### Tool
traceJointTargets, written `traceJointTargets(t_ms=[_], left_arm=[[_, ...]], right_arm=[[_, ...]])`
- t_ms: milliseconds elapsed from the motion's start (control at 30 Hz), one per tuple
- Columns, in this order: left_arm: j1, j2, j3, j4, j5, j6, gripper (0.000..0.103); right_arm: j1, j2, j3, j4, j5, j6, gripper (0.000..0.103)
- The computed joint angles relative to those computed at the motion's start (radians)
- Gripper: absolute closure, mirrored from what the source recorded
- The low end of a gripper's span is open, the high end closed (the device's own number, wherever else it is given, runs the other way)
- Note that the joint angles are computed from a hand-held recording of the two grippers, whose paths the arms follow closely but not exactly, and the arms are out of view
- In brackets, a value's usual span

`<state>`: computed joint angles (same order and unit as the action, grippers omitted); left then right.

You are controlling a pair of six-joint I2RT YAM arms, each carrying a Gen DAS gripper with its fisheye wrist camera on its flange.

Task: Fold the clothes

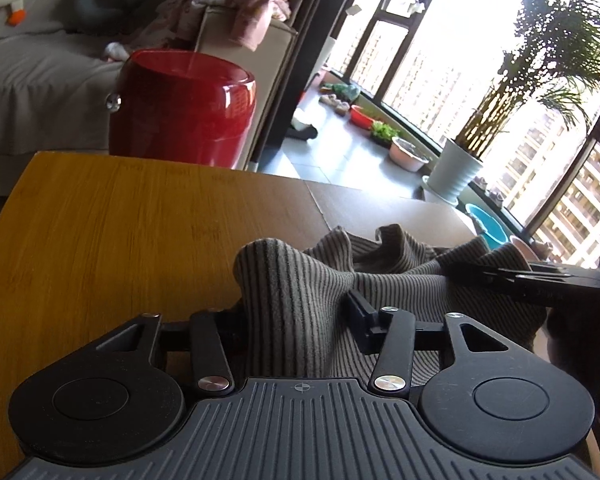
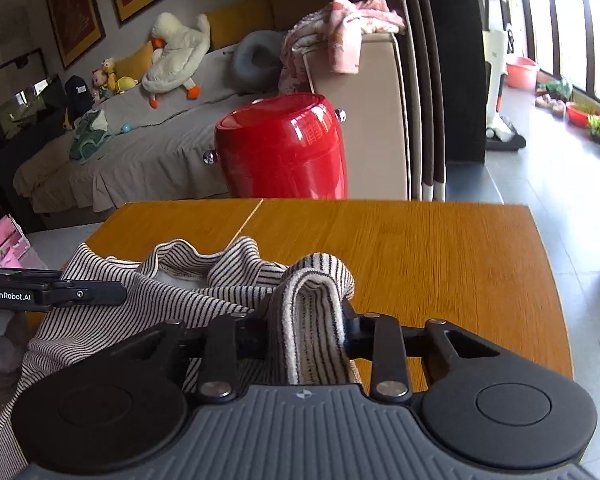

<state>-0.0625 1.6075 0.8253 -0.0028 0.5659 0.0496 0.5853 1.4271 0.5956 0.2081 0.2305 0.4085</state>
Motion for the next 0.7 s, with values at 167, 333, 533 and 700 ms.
traceJointTargets(t_ms=[167, 333, 533, 700], left_arm=[[0.093, -0.236, -0.091, -0.044, 0.086, 0.078, 0.077], [0.248, -0.570, -0.196, -0.280, 0.261, 0.220, 0.078], [0.533, -0.803, -0.219, -0.848, 0.476, 0.642, 0.078], [0.786, -0.735, -0.225, -1.284, 0.449, 1.205, 0.071]], right_arm=[[0.141, -0.277, -0.056, -0.086, 0.122, -0.052, 0.077], [0.465, -0.532, -0.062, -0.340, 0.418, -0.023, 0.078], [0.962, -0.534, 0.026, -0.800, 0.811, 0.398, 0.078], [1.272, -0.289, 0.095, -1.237, 0.820, 1.106, 0.077]])
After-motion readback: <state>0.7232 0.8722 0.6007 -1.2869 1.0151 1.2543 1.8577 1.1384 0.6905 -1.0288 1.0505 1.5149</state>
